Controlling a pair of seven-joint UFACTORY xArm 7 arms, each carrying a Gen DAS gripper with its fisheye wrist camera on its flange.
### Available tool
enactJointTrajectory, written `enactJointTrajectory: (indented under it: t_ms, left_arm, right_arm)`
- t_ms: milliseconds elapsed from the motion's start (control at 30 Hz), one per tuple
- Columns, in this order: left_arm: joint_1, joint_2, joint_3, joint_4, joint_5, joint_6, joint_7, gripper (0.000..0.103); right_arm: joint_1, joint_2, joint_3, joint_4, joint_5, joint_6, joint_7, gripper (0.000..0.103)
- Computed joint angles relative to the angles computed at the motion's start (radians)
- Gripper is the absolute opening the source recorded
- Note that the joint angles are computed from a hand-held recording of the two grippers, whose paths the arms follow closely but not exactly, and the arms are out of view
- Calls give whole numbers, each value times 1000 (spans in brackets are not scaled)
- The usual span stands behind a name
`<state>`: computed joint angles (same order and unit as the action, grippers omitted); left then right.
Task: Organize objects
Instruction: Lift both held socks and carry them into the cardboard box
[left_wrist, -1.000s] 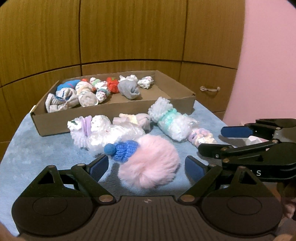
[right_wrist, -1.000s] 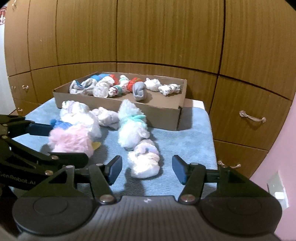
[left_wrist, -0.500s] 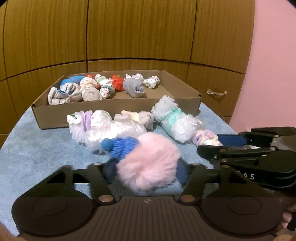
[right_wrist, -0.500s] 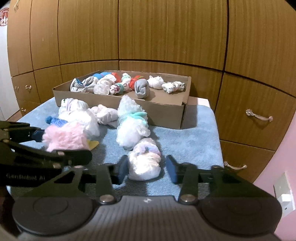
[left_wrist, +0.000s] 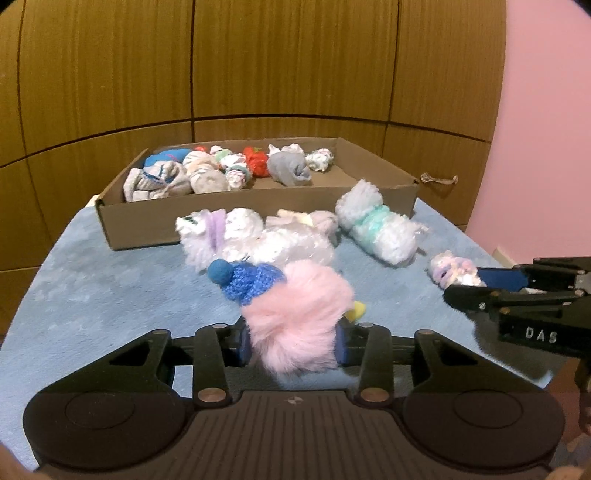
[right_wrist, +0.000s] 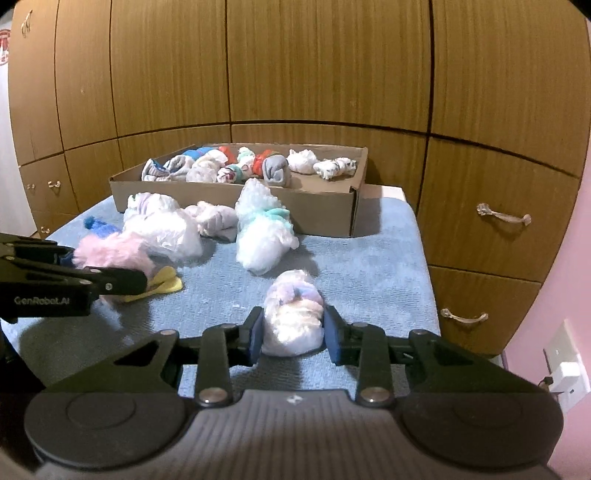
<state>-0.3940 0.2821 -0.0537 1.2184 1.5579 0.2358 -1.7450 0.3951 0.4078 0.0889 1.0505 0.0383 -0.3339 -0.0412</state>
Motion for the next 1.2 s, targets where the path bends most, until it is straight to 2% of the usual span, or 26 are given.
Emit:
enactJointTrajectory:
  t_ms: [233,467,700,1033,1200]
  left_arm:
    - [21,-37,-1,-33,17,-17,-3,47]
    - [47,-81,-13,-62,27,-6,25,47]
    - [73,-124,-21,-80,11,-5,81,47]
    - [98,-156,-28,-75,14,-19,135,46]
    - [108,-156,-26,-44,-29,-44,227,46]
  right_arm:
    - [30,-6,-27,4,19,0,-19,31]
    - [-6,-15,4,2,6,0,-4,31]
    - [-9,-28,4,3,-3,4,5,31]
    - [-75,-61,50,9,-65,-2,43,31]
    - [-122,-69,80,31,-110,7,75,31]
